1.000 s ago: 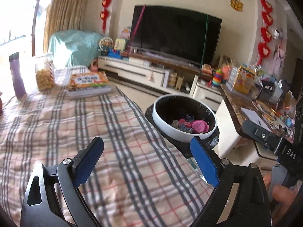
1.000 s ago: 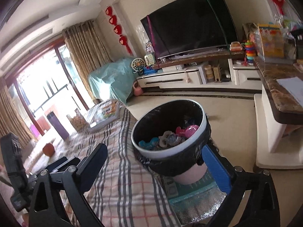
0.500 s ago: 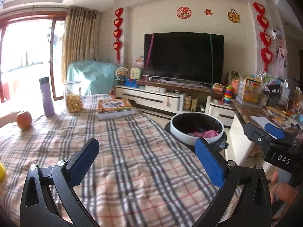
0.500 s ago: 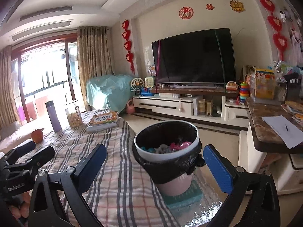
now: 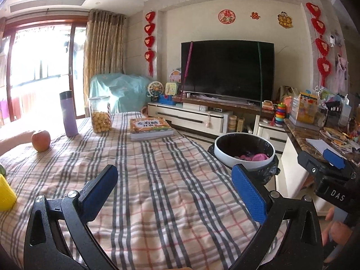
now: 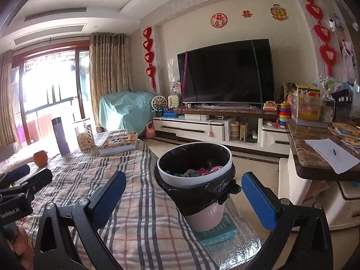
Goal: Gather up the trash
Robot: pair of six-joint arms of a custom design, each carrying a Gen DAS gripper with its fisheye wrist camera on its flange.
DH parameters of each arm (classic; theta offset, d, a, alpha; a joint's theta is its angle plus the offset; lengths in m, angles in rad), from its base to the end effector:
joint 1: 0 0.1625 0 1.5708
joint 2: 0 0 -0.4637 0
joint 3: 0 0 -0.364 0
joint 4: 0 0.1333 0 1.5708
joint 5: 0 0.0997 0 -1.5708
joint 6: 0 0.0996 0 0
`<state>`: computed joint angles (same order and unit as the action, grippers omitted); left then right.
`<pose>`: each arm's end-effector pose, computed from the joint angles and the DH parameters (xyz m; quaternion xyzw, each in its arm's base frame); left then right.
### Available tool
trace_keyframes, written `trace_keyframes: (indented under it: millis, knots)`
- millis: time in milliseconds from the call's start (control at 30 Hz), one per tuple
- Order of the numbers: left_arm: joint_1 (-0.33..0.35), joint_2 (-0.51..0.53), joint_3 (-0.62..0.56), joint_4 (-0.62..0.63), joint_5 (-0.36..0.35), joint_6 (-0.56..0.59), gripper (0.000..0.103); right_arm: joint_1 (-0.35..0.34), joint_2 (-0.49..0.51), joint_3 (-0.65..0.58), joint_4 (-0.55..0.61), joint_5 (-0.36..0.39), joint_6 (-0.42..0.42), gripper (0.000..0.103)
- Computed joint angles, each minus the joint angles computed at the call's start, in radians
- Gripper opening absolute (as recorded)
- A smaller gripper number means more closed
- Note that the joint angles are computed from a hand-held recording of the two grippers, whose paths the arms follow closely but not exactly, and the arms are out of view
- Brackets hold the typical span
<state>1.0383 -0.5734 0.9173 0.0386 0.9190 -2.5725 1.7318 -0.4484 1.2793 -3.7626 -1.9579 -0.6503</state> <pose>-0.2232 -0.7604 0.1693 0.2581 0.7627 -0.5254 0.2749 0.2186 -0.7489 0.1730 0.1898 -0.7486 0.5628 0.2946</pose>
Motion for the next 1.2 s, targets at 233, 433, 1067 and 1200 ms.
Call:
trace_keyframes:
  millis: [233,433,1067,1200]
  knots:
    - [-0.005,-0.008,0.023,-0.030,-0.012,0.024,0.103,0.003,0.005,0.001,-0.010,-0.003,-0.018,0.103]
    - [-0.005,-0.012,0.031,-0.040,-0.020,0.029,0.103,0.005,0.005,0.002,-0.009,-0.002,-0.026,0.103]
    - [-0.003,-0.005,0.017,-0.040,-0.031,0.030,0.103,0.011,0.004,0.005,-0.006,0.010,-0.034,0.103]
    - [-0.002,-0.003,0.012,-0.033,-0.031,0.024,0.103,0.012,0.003,0.003,0.001,0.011,-0.034,0.103]
